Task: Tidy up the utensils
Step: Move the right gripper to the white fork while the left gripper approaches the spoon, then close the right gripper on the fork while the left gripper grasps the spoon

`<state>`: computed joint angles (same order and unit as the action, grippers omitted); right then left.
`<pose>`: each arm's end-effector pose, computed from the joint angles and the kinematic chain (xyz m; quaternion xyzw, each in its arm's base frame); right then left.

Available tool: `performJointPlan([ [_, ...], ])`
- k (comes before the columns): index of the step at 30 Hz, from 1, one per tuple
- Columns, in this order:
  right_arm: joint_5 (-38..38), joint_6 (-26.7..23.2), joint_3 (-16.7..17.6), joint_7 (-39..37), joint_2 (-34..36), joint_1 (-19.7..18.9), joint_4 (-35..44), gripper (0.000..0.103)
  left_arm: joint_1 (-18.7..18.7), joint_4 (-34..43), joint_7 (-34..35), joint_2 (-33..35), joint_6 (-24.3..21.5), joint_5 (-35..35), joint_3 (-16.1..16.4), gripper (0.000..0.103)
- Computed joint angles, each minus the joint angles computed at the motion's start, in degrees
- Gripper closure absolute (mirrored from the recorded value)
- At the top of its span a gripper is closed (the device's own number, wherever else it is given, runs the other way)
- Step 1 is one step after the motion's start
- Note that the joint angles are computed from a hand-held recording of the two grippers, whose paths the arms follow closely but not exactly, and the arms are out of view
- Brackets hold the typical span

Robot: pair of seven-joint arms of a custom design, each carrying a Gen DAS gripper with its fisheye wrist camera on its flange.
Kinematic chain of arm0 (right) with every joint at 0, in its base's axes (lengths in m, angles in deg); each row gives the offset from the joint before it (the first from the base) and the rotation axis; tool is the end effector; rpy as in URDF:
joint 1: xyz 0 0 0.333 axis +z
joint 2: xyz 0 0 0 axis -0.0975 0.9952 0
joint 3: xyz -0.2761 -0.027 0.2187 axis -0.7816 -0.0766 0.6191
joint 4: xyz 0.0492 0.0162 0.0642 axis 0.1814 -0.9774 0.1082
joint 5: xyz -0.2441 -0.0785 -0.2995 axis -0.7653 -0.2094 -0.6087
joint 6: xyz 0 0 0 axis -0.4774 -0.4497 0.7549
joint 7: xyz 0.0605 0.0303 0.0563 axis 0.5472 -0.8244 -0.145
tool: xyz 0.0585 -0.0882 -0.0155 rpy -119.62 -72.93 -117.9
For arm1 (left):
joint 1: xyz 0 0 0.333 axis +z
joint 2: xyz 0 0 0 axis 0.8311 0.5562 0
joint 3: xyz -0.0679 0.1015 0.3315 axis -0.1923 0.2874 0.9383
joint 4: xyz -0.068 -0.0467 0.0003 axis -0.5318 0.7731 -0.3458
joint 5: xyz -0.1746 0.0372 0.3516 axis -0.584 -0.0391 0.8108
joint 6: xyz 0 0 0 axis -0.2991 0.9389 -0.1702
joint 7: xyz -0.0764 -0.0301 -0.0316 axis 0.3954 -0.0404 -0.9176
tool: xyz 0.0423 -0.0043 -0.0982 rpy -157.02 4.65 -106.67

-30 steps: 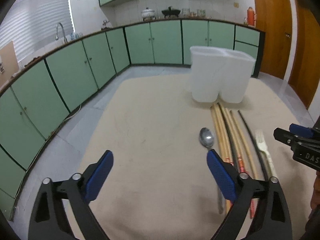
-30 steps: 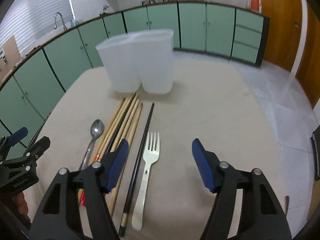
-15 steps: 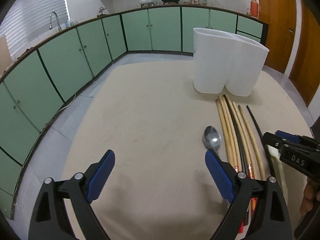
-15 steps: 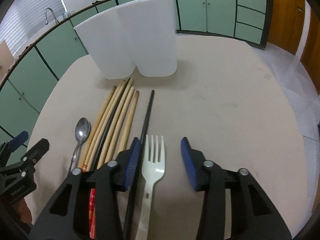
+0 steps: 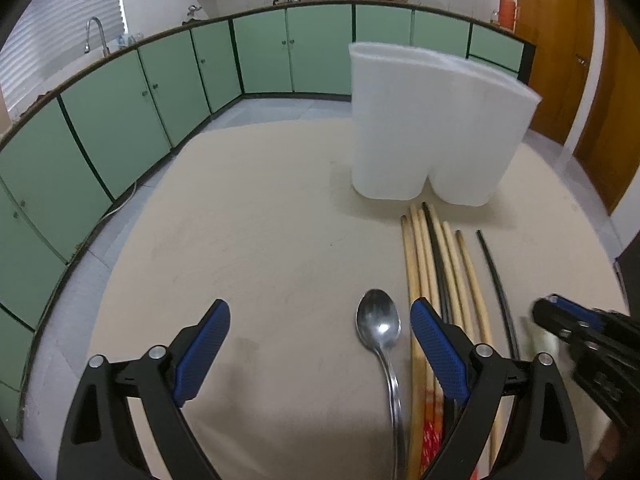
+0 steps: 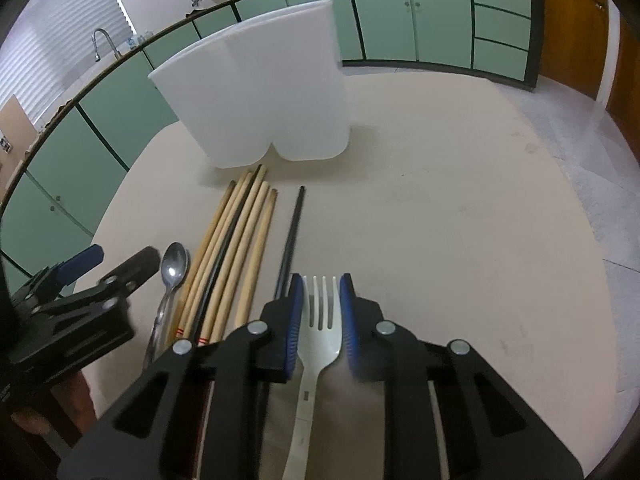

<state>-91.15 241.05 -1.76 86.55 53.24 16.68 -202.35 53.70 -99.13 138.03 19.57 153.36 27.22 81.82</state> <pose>0.4969 0.2924 0.4677 -0.6117 0.7300 -0.1368 0.2726 0.5549 -0.1065 0.4775 -0.5936 0.7366 -0.2324 0.2261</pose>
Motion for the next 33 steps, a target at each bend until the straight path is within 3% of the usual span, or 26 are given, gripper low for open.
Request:
performJointPlan([
  [4, -0.9, 0.0, -0.1, 0.3, -0.6, -0.2, -0.6, 0.085, 0.0, 2.2, -4.9, 2.3, -2.4, 5.7, 0.3, 0.013],
  [14, 0.1, 0.8, 0.0, -0.5, -0.1, -0.4, -0.4, 0.085, -0.1, 5.1, 0.5, 4.2, -6.3, -2.4, -0.2, 0.017],
  [21, -0.7, 1.4, -0.3, 0.4, -0.3, -0.7, -1.0, 0.085, 0.2, 3.8, 6.3, 2.0, -5.7, -9.9, -0.3, 0.014],
  [30, 0.6, 2.8, -0.4, -0.5, -0.3, -1.0, -1.8, 0.085, -0.7, 4.4, -1.2, 3.6, -5.9, -1.6, 0.3, 0.014],
  [33, 1.3, 3.2, -0.4, -1.0, -0.1, -1.1, -2.0, 0.085, -0.4, 5.4, 0.6, 4.4, -8.4, -4.0, -0.1, 0.017],
])
